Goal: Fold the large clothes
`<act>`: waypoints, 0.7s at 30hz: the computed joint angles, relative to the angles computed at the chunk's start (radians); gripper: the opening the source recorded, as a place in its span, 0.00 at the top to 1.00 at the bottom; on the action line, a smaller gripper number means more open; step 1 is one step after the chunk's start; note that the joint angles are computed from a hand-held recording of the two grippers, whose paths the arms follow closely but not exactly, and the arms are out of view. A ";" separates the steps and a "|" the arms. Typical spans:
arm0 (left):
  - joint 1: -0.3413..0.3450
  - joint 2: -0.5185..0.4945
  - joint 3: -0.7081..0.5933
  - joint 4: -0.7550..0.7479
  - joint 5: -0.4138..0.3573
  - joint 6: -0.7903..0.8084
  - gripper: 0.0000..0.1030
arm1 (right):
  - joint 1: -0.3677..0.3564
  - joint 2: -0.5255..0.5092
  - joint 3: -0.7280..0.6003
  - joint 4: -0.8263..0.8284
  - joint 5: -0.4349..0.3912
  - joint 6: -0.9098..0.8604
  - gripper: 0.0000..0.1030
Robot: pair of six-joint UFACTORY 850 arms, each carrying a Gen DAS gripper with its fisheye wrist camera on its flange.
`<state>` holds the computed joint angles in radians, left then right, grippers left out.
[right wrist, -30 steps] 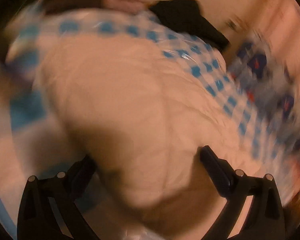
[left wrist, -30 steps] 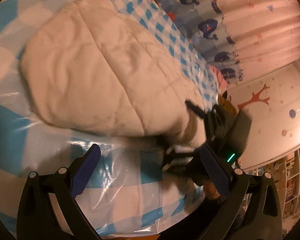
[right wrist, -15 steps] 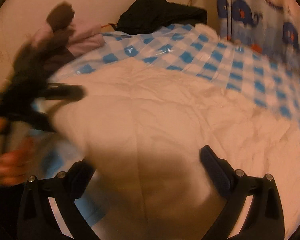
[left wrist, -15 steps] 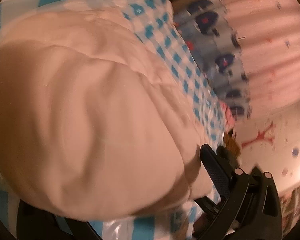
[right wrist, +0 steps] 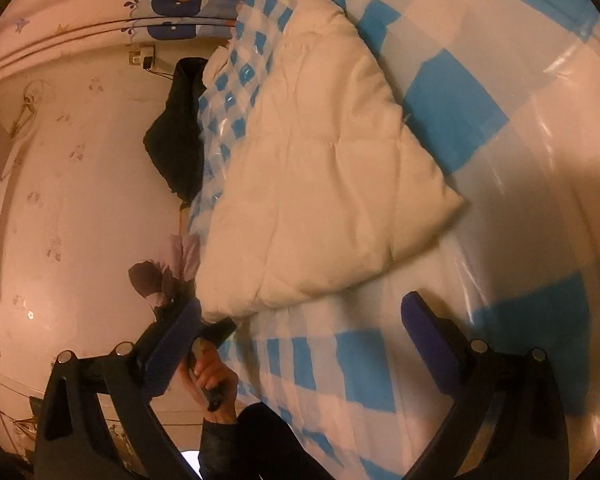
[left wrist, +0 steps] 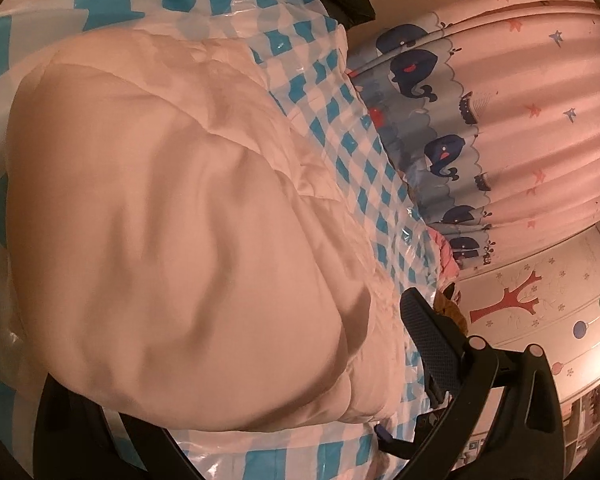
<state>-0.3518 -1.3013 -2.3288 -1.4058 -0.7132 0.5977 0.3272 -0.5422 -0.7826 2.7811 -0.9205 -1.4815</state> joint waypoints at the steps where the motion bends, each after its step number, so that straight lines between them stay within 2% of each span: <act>1: 0.001 0.003 0.006 -0.002 0.001 0.005 0.07 | -0.001 -0.004 -0.006 0.027 0.000 -0.019 0.07; 7: 0.017 -0.001 0.011 -0.018 -0.003 -0.028 0.07 | -0.012 -0.025 -0.012 0.149 -0.042 -0.071 0.07; 10: 0.014 -0.017 -0.019 0.042 0.009 -0.081 0.07 | -0.022 -0.034 -0.044 0.075 0.042 -0.058 0.07; 12: 0.005 -0.025 -0.044 0.111 0.034 -0.117 0.07 | -0.026 -0.031 -0.050 0.082 0.037 -0.090 0.07; 13: -0.001 -0.027 -0.054 0.160 0.052 -0.139 0.12 | -0.026 -0.029 -0.052 0.096 0.045 -0.114 0.15; 14: -0.007 -0.029 -0.066 0.229 0.071 -0.180 0.27 | -0.022 -0.026 -0.056 0.119 0.069 -0.136 0.56; 15: -0.014 -0.040 -0.095 0.315 0.079 -0.232 0.33 | -0.021 -0.026 -0.056 0.149 0.079 -0.158 0.81; 17: -0.018 -0.077 -0.167 0.413 0.056 -0.294 0.50 | -0.027 -0.034 -0.055 0.151 0.040 -0.167 0.81; 19: -0.022 -0.073 -0.168 0.457 0.064 -0.291 0.56 | -0.025 -0.026 -0.052 0.161 0.018 -0.213 0.81; 21: -0.024 -0.027 -0.090 0.406 0.092 -0.195 0.61 | -0.018 -0.003 -0.027 0.180 -0.024 -0.253 0.82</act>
<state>-0.3757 -1.3282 -2.4183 -1.0000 -0.6217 0.4025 0.3092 -0.5456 -0.8099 2.9612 -0.9442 -1.7347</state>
